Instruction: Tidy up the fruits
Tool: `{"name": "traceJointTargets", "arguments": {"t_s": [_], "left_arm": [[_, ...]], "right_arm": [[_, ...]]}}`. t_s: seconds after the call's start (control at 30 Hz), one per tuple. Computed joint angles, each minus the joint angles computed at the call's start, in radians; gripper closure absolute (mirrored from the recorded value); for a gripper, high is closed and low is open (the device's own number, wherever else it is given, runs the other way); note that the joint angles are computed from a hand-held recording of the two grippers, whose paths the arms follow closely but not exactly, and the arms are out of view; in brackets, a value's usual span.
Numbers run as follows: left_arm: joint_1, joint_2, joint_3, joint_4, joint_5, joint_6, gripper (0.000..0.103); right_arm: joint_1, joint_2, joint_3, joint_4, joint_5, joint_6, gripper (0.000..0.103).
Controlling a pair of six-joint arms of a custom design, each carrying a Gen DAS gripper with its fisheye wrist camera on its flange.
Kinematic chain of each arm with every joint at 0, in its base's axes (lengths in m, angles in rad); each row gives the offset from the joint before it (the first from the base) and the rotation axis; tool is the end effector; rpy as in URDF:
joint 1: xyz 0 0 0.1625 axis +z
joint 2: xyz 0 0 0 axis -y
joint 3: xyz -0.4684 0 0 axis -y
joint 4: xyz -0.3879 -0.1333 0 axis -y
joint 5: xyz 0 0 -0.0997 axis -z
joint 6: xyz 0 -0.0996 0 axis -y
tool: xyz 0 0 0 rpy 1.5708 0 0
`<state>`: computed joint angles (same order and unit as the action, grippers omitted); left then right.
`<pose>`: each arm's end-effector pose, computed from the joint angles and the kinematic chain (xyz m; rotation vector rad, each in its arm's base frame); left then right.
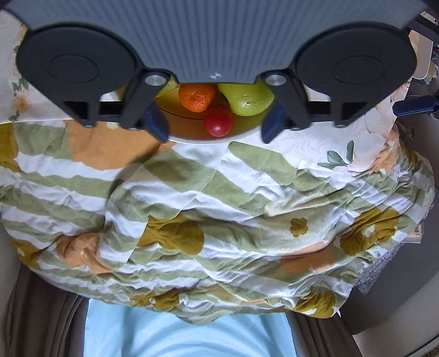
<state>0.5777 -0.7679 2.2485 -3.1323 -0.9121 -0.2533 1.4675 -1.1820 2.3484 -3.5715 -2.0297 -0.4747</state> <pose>-0.2940 -0.4236 0.0311 0.9021 2.4255 -0.6012 0.0409 -0.4700 0.2532 0.1948 -2.3540 0.8416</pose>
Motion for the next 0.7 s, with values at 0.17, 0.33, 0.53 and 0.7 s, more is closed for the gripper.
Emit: {"name": "traceJointTargets", "arguments": {"t_s": [0.17,0.33,0.53,0.7], "left_arm": [[-0.060,-0.038,0.042,-0.001,0.037,-0.060,0.004],[-0.144,-0.097,0.104,0.008,0.067,-0.151,0.004],[-0.280,-0.170,0.181,0.078,0.122,-0.289,0.004],[-0.397,-0.230,0.247,0.146,0.139,-0.413,0.003]], "right_arm": [[0.017,-0.054,0.054,-0.015,0.015,0.008,0.000],[0.053,-0.138,0.139,-0.054,0.012,0.019,0.000],[0.151,-0.272,0.253,-0.086,-0.052,0.045,0.000],[0.244,-0.393,0.355,-0.091,-0.123,0.096,0.000]]}}
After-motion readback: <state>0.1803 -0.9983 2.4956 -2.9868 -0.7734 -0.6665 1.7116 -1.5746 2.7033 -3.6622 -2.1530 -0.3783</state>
